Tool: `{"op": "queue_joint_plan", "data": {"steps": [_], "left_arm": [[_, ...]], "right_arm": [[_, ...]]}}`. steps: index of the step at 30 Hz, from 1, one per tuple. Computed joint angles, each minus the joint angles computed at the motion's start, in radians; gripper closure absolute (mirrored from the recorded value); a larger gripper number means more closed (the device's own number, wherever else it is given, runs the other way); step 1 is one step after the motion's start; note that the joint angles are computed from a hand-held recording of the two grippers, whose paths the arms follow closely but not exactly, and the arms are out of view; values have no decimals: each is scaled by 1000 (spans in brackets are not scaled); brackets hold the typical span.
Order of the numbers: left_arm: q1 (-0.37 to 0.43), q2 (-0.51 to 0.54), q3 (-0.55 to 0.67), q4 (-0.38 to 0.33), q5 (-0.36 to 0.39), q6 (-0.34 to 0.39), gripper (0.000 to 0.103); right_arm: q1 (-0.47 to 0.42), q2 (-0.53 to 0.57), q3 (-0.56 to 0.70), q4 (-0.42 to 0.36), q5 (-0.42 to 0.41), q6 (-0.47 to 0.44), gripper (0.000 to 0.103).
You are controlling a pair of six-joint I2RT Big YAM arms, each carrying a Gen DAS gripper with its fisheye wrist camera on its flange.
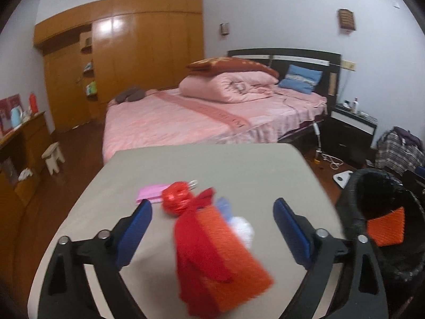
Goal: Collect trash
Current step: 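Grasp the red plastic bag with the left tool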
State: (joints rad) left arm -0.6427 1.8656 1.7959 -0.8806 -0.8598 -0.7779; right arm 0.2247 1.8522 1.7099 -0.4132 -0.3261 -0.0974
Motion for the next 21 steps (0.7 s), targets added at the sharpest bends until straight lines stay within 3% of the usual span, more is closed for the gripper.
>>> {"op": "queue_joint_plan", "data": {"steps": [7,13,21], "left_arm": [[46,-21,-67,16,20,-43,23],[94,-11,-77,59,50,-13,25],[168,24,-69,99,148,28,40]], "right_arm": [[56,69,81,-29,17,-9,5],[91,146,182,-75,34,-13,5],[131,243,313,-147,51,-32,5]]}}
